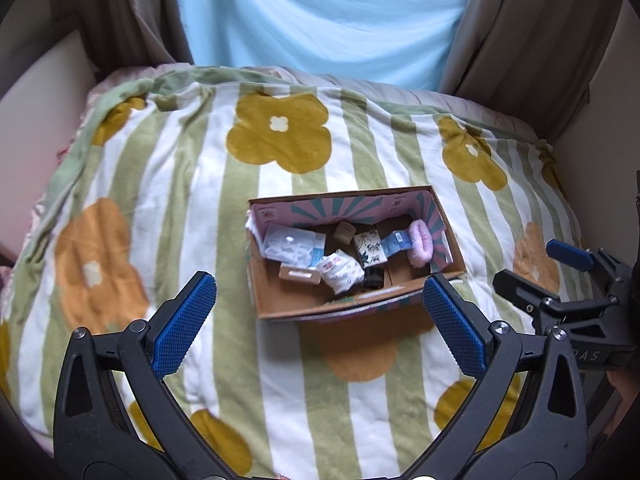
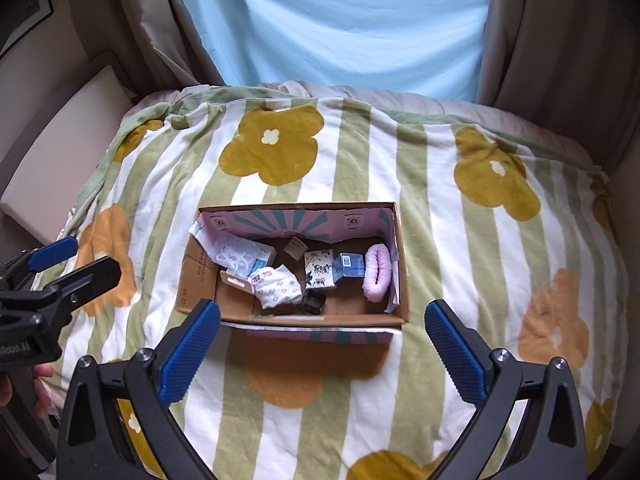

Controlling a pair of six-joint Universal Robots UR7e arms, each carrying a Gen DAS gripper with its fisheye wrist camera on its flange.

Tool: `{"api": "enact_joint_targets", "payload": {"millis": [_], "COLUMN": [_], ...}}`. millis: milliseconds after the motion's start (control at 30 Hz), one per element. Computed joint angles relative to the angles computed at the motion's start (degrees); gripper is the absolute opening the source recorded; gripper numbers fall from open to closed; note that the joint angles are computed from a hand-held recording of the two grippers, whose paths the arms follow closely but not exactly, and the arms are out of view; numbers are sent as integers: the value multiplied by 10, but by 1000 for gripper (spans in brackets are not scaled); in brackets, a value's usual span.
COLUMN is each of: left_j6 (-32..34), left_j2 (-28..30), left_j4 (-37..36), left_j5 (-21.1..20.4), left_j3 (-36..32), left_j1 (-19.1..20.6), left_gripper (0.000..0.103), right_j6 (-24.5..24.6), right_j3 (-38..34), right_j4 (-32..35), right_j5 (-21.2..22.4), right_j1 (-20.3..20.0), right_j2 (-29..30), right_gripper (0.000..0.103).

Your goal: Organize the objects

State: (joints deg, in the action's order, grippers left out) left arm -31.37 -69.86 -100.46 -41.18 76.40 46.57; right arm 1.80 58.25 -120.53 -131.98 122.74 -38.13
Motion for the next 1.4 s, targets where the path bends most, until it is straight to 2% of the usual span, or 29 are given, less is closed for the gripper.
{"api": "enact_joint_targets", "payload": {"millis": [133, 300, 1400], "left_j6": [-56, -82, -55], "left_j2": [-45, -79, -55], "left_j4": [43, 28, -5], "left_j5": [21, 22, 12], "left_j3": [42, 89, 73], "left_j1": [-31, -46, -39], "left_gripper": [103, 103, 103], "right_j6": [21, 33, 25], "right_j3": [51, 93, 84], "right_j4": [-7, -33, -48], "right_j5": [-7, -15, -19], "right_j1": [12, 14, 18], "right_j2": [-33, -54, -50], "right_gripper": [102, 102, 102]}}
